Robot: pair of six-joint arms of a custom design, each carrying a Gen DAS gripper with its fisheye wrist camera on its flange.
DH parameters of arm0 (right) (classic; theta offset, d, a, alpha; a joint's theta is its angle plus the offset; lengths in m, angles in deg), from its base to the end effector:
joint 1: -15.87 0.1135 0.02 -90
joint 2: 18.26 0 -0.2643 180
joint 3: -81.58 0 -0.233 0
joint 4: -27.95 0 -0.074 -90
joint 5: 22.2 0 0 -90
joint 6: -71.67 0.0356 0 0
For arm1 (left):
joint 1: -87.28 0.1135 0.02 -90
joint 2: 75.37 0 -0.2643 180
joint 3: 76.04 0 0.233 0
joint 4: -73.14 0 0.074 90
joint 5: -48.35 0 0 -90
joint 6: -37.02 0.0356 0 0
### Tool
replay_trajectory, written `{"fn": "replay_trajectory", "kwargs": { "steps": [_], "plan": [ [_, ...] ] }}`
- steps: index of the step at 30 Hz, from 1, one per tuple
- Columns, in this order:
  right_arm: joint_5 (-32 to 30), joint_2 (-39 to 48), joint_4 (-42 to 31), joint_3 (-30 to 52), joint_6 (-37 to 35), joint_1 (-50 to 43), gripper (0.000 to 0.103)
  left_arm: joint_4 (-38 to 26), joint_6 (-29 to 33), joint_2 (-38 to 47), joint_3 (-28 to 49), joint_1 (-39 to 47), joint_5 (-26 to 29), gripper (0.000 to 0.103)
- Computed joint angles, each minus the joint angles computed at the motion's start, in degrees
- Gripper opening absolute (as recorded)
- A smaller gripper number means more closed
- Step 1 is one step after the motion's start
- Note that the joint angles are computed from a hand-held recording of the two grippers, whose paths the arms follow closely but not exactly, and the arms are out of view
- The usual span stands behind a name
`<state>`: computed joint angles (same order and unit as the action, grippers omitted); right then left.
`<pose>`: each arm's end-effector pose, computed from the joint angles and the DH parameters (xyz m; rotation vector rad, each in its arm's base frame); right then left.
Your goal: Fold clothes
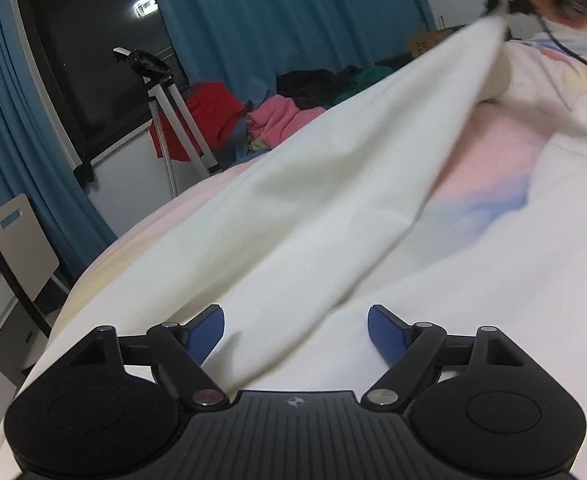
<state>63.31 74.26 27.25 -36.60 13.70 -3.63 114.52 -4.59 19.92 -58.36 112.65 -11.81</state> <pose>0.3077 -0.1060 0.2015 0.8811 1.9329 0.2128 0.1693 0.0607 0.0871 0.6956 1.9972 0.1910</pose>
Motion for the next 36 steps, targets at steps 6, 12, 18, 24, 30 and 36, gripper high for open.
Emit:
{"fn": "replay_trajectory", "kwargs": {
  "steps": [6, 12, 18, 24, 30, 36],
  "plan": [
    [-6.7, 6.1, 13.8, -11.1, -0.2, -5.8, 0.009, 1.1, 0.1, 8.8, 4.8, -2.6, -0.3, 0.055],
    [-17.7, 20.4, 34.6, -20.1, 6.6, -13.8, 0.011, -1.0, 2.3, 9.7, 6.3, 0.6, 3.4, 0.009],
    [-24.4, 21.4, 36.7, -20.9, 8.1, -18.3, 0.018, -32.4, 13.2, -5.6, 11.7, 12.8, 16.7, 0.003],
    [-21.4, 17.8, 38.1, -23.0, 3.7, -16.8, 0.01, -80.2, 38.2, -5.8, 29.7, 28.7, 26.4, 0.003],
    [-16.2, 8.8, 35.8, -26.5, -3.2, -17.1, 0.009, -92.9, 45.3, -2.8, 33.6, 31.9, 25.2, 0.004],
    [-17.0, 16.2, 34.8, -25.4, -12.0, -20.1, 0.011, -72.5, 29.4, -7.5, 21.9, 26.6, 20.3, 0.008]
  ]
}}
